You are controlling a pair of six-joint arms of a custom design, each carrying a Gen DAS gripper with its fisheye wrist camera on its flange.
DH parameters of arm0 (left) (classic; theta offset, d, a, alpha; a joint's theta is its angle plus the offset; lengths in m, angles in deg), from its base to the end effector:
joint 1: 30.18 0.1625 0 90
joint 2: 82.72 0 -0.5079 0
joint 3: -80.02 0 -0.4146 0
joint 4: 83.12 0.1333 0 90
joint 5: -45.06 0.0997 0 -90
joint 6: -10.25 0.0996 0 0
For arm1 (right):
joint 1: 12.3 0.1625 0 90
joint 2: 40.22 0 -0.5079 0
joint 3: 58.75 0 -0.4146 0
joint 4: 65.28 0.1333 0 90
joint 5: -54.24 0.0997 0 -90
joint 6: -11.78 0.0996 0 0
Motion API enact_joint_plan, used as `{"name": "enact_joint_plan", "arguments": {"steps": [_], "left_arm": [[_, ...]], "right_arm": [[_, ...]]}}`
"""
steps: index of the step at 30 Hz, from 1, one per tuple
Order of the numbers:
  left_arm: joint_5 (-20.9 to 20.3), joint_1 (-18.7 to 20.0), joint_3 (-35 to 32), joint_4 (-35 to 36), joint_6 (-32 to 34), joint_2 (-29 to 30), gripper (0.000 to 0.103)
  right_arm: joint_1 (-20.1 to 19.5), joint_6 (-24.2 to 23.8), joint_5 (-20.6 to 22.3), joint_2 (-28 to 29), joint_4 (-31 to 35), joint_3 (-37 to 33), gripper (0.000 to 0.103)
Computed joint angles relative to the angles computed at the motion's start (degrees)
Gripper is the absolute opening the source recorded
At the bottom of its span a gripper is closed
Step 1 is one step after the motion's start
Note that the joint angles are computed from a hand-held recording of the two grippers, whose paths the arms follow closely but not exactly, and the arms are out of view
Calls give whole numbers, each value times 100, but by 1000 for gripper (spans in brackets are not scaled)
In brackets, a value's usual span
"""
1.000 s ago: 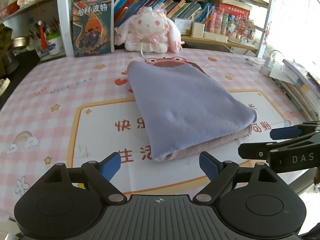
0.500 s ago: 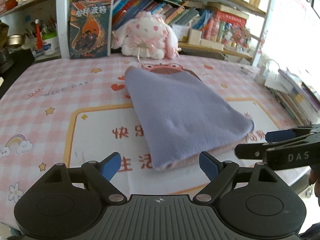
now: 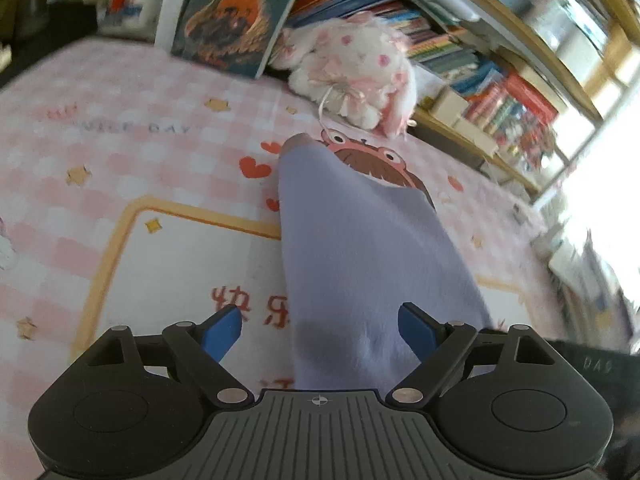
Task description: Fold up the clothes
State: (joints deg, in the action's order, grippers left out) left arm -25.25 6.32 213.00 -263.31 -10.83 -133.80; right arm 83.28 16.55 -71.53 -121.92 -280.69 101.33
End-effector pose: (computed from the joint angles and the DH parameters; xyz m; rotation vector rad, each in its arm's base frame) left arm -0.2944 -0.4254 0.0688 0.7792 2.8119 -0.4750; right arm 0.1023 -0.2753 0.2768 -0.3174 -2.3829 1.1009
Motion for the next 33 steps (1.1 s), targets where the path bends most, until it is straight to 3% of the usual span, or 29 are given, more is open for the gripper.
{"name": "enact_joint_plan", "arguments": {"steps": [6,9,10,14,17,18,21,23,24,26,30,33], "left_arm": [[-575,313,-301,270,-459,206,83],[-819,421,-358,248,-667,323,69],[-888,448,-353,176,-757,360,66],[-933,470,-368,123,-794,399,61],[-610,264,-403,306,-707,380,53],[-375,105,-395,352,-577,379,51],[202,-293,-374,436,-88,418,49],[265,-309,-417,560,29,430,50],[190,-243,-452,631,-15,422,51],[-97,-28,-533,764,-237,384,54],[-563,277,-629,895,-471,348,59],[-834,427,-660,841,-651,384,62]], "right_arm": [[-900,-162,1139,-668,835,-110,87],[-1220,-317,1621,-872,1171,-143,79],[-1334,-333,1762,-926,1273,-153,72],[-1837,-365,2391,-1206,1593,-152,64],[-2166,-434,2838,-1423,1821,-155,50],[-2072,-580,2775,-1400,1770,-164,40],[-1463,-1329,2255,-1111,1206,-159,28],[-1030,-1889,1876,-879,889,-161,28],[-991,-1941,1824,-878,968,-176,28],[-1201,-1757,1915,-1035,1345,-228,29],[-1854,-1124,2410,-1451,2066,-284,57],[-2161,-1029,2782,-1585,2267,-283,64]]}}
